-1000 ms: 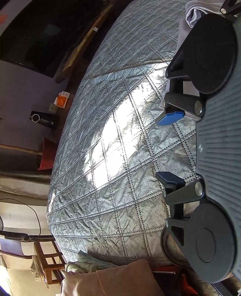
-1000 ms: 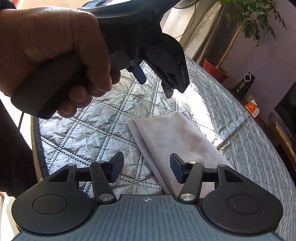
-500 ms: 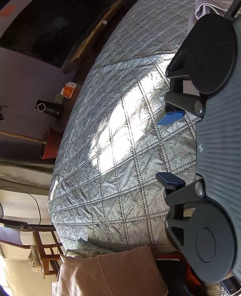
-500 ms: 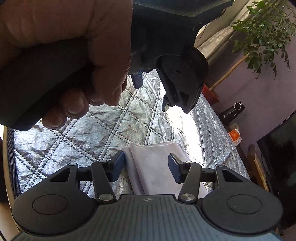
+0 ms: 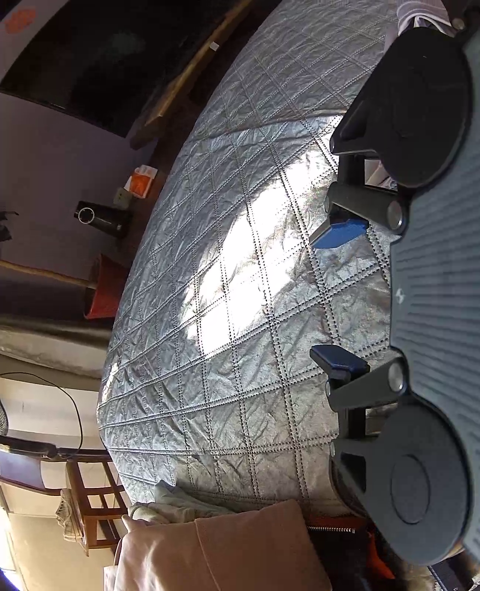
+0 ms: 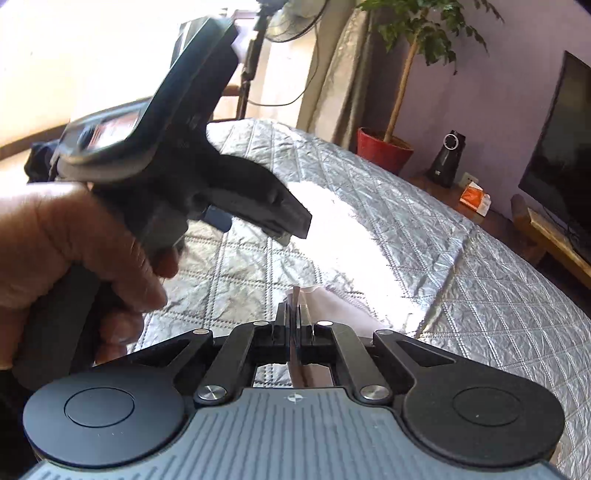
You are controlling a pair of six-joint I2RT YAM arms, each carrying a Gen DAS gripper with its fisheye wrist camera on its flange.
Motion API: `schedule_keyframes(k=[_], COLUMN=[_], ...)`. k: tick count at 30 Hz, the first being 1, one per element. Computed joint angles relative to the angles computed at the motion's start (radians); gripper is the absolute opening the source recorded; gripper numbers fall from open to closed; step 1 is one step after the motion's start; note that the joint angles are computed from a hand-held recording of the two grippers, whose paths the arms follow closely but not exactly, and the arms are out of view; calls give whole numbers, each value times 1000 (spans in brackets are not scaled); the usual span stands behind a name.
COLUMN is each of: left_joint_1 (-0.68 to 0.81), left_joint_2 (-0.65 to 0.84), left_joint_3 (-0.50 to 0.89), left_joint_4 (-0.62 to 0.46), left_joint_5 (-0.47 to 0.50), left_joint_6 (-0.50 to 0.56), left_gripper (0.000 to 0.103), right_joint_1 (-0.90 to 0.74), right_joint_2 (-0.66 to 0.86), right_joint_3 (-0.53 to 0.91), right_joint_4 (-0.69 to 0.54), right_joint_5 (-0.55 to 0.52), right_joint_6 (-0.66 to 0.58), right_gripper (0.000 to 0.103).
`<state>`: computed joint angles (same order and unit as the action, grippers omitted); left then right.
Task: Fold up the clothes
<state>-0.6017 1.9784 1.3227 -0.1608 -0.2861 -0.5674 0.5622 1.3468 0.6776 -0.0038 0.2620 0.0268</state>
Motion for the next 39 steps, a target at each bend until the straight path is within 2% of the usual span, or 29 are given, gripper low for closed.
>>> schedule_keyframes(k=[4, 7, 9, 11, 14, 16, 21, 24, 29, 30, 32, 33, 38, 39], left_joint_1=[-24, -46, -64, -84, -119, -143, -205, -241, -289, -304, -333, -350, -388, -390], left_joint_2=[15, 29, 38, 50, 72, 89, 131, 135, 141, 142, 138, 135, 135, 133], left_joint_3=[20, 40, 52, 66, 94, 116, 169, 169, 172, 170, 155, 143, 131, 127], left_joint_4=[-4, -3, 2, 4, 7, 14, 26, 76, 131, 148, 200, 238, 299, 306], left_joint_5=[-3, -4, -2, 1, 13, 19, 23, 3, -24, -39, -68, -74, -82, -77], left_joint_6=[0, 0, 8, 18, 35, 51, 79, 114, 153, 178, 232, 263, 351, 356], left_gripper=[56, 56, 56, 56, 56, 56, 56, 57, 58, 58, 58, 58, 59, 59], right_joint_1=[-156, -317, -475, -628, -827, -883, -932, -908, -814, -810, -867, -883, -810, -820], right_joint_2=[-258, -497, -655, -712, -667, -622, -746, -874, -1093, -1063, -931, -920, -1085, -1095], right_joint_3=[-67, -176, -267, -357, -469, -492, -534, -554, -570, -569, -581, -588, -531, -519], right_joint_4=[-39, -116, -185, -196, -117, -62, -57, -152, -393, -395, -352, -355, -504, -495], right_joint_5=[-40, -61, -117, -183, -321, -372, -434, -379, -267, -264, -322, -325, -128, -145], right_joint_6=[143, 298, 426, 544, 661, 684, 686, 693, 705, 697, 712, 726, 642, 602], right_gripper=[3, 3, 3, 3, 3, 3, 3, 3, 3, 4, 4, 4, 17, 18])
